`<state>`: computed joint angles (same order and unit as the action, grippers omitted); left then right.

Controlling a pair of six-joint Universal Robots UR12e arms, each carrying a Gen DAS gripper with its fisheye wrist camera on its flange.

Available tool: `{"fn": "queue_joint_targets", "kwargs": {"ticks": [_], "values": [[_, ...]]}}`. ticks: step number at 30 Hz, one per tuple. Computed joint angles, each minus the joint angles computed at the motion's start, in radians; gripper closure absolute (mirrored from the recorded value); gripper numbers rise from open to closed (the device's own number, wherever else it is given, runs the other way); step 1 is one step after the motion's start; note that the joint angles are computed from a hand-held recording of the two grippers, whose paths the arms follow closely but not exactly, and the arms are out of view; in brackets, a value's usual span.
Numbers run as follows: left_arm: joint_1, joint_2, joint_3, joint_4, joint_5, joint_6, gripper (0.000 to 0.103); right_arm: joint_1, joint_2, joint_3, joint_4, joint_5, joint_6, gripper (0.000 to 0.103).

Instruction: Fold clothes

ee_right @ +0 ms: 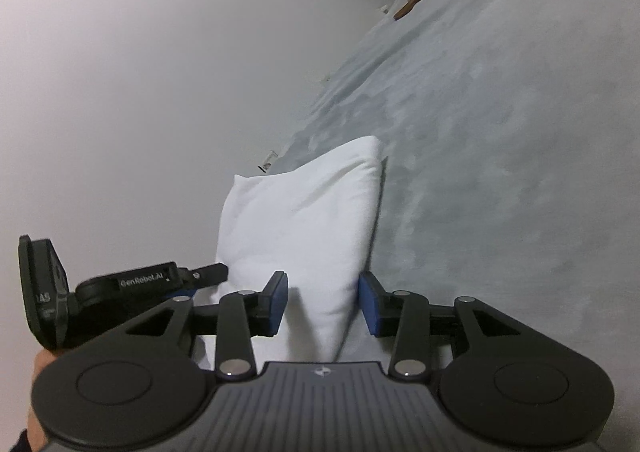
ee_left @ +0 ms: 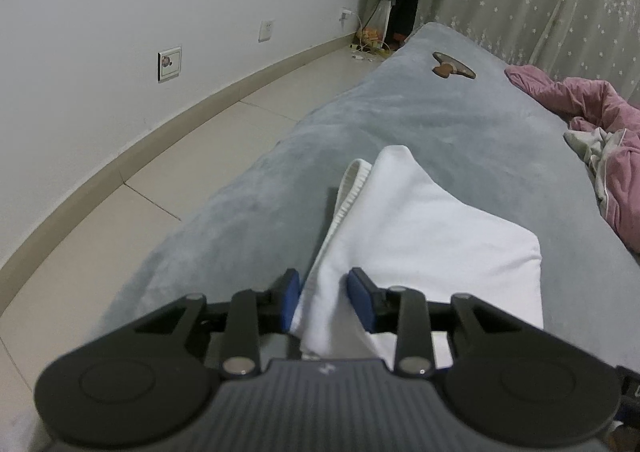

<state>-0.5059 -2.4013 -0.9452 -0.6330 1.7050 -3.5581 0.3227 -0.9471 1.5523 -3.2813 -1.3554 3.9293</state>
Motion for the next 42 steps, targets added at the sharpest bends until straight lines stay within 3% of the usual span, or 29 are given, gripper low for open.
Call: {"fn": "queue_joint_targets", "kwargs": {"ticks": [14,23,30,35,39,42], "values": [[0.002,-0.002,0.002,-0.005,-0.005,-0.007,0.077,-0.003,0.040,-0.019,-0.106,0.006,0.147,0.065],[0.005,-0.003,0.005,-0.008,-0.011,-0.009,0.077,0.014,0.044,-0.053,-0.036,-0.043,0.076,0.065],[0.002,-0.004,0.010,-0.016,-0.001,-0.005,0.077,0.013,0.040,-0.040,-0.044,-0.042,0.109,0.068],[0.003,-0.003,0.009,-0.019,-0.004,-0.014,0.077,0.022,0.049,-0.067,-0.007,-0.068,0.064,0.067],[0.003,-0.004,0.013,-0.024,-0.008,-0.019,0.077,0.022,0.045,-0.053,-0.020,-0.070,0.087,0.081],[0.005,-0.002,0.010,-0.022,-0.016,-0.025,0.077,0.021,0.040,-0.049,-0.013,-0.074,0.106,0.085]]}}
